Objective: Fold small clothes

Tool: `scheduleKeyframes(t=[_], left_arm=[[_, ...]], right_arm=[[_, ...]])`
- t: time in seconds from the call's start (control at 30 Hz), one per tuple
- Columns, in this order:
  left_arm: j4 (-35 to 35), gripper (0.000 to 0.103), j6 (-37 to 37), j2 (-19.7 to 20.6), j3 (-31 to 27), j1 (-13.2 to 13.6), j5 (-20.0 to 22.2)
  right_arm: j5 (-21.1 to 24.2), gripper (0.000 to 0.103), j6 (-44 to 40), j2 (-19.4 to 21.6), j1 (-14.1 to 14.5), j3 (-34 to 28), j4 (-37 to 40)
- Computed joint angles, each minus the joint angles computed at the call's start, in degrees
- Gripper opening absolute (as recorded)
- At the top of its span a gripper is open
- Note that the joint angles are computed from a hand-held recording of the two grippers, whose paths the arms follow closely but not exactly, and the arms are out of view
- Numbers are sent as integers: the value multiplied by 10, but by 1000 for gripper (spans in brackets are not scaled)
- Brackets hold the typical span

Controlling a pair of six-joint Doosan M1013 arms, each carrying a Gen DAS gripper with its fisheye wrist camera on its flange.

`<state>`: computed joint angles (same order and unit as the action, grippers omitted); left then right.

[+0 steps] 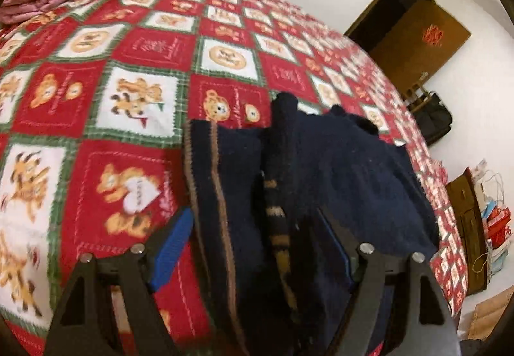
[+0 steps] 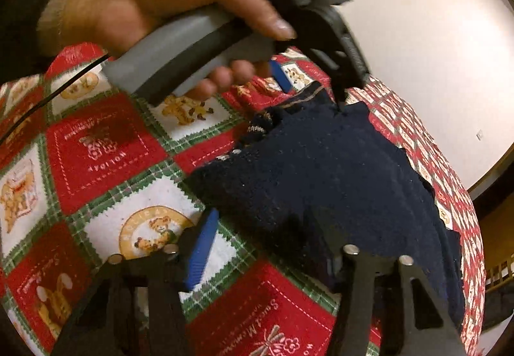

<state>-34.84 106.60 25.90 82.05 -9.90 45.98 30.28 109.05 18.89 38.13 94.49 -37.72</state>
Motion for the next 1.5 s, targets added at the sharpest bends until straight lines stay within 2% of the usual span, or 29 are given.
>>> scheduleKeyframes(t=[0.17, 0.27, 0.33, 0.37, 0.4, 0.47, 0.53, 0.57, 0.6, 0.7, 0.8, 0.87, 0.93, 0.97, 1.0, 1.03, 1.07, 1.1, 1.17, 1.23, 1.33, 1.37, 1.4, 1.43, 1.5], left_arm=[[-26, 81, -3, 20, -26, 3, 22], [-23, 81, 5, 29, -40, 2, 38], [-3, 77, -6, 35, -50, 0, 49], [7, 69, -12, 34, -49, 0, 48], [16, 57, -21, 35, -52, 0, 51], [19, 44, -29, 35, -53, 2, 49], [9, 43, -21, 35, -51, 6, 53], [10, 40, -17, 34, -50, 6, 52], [8, 30, -11, 33, -47, 6, 50], [-8, 21, -5, 28, -40, 7, 43], [-10, 19, 12, 19, -33, 5, 29], [3, 20, -2, 15, -32, 3, 24], [46, 29, -18, 13, -32, -4, 16], [66, 35, -24, 13, -31, -8, 11], [94, 50, -40, 12, -31, -12, 5], [123, 58, -59, 9, -27, -16, -6], [137, 70, -67, 5, -20, -18, -22], [134, 77, -58, 1, -11, -18, -39], [130, 78, -46, 3, -9, -17, -44], [92, 78, -30, 15, -19, -10, -20], [-11, 75, 3, 22, -13, 8, -15], [-47, 65, 18, 25, -12, 15, -9], [-75, 31, 33, 28, -13, 20, 4], [-114, 16, 50, 34, -18, 28, 35], [-117, 16, 56, 28, -14, 28, 34]], right_arm=[[-5, 53, 34, 2, 6, 4, -55], [-6, 52, 40, 10, 4, -5, -58], [-8, 41, 31, 15, 3, -12, -47], [-8, 33, 29, 18, 3, -15, -46], [-9, 24, 24, 19, 2, -17, -42], [-9, 19, 3, 21, 1, -22, -15], [-11, 18, 4, 20, 2, -21, -16], [-13, 16, 0, 20, 1, -20, -10], [-17, 14, -7, 19, -1, -19, 3], [-25, 12, -18, 15, -6, -17, 27], [-42, 11, -21, 5, -10, -9, 43], [-48, 11, -29, -1, -14, -5, 59], [-48, 11, -33, -3, -16, -2, 65], [-50, 11, -31, -4, -17, 0, 65], [-49, 11, -29, -4, -15, 3, 65], [-46, 11, -38, -4, -15, 2, 73], [-48, 11, -37, -2, -15, 3, 71], [-49, 11, -34, -4, -15, 5, 68], [-47, 11, -44, -2, -16, 5, 77], [-47, 11, -32, 0, -14, 4, 59], [-35, 12, -12, 5, -6, -1, 23], [-34, 12, -4, 6, -4, -1, 8], [-32, 12, -6, 8, -3, -3, 6], [-29, 12, -19, 10, -5, -6, 21], [-33, 10, -49, 8, -13, -10, 68]])
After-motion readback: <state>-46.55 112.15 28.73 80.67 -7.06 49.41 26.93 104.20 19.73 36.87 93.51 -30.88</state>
